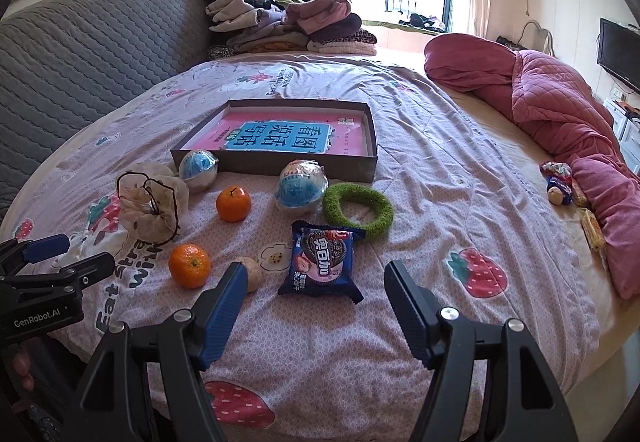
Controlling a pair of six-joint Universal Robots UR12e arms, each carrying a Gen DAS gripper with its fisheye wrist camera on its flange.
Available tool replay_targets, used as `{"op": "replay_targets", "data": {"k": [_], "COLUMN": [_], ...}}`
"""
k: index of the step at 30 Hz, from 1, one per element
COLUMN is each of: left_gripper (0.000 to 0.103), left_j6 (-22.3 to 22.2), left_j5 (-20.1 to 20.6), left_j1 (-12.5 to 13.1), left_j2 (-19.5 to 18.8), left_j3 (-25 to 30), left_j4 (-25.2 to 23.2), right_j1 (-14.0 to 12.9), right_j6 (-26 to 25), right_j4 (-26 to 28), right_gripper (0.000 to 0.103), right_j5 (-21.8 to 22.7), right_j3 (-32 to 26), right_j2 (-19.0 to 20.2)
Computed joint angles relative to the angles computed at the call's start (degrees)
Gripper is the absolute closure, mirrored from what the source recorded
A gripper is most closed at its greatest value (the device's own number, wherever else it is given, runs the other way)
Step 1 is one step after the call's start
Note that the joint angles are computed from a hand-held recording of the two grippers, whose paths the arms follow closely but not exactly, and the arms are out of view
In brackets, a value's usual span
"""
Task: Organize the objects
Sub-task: 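Move the left tool to the cream scrunchie while the right tool approaches the walnut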
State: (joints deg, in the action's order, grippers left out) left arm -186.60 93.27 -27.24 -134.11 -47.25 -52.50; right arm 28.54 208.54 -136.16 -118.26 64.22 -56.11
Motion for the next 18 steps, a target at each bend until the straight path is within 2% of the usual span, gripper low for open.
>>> {"op": "replay_targets", "data": {"k": [6,12,18], "left_gripper": [0.021,0.021,0.021], "left_j6": [-0.26,1.59,0.76], "left_j5": [0.02,-0.03,-1.27], "left_j1": [0.22,0.1,0.29], "left_j2": [-0.82,-1.79,-3.95], "left_j3": [0.77,1.36,4.91], "left_j4": [0.01,1.27,-0.16], "right_j1": [-0.36,-0.7,-1.27], "right_j6": [0.89,1.39,2.12], "right_j4": [0.63,1.9,3.3], "right_gripper": [0.033,0.033,0.033], "right_j5": [0.7,1.12,1.8], "right_j3": [-0.05,-0.91,-1.92], "right_j2": [0.33,1.16,2.08]}}
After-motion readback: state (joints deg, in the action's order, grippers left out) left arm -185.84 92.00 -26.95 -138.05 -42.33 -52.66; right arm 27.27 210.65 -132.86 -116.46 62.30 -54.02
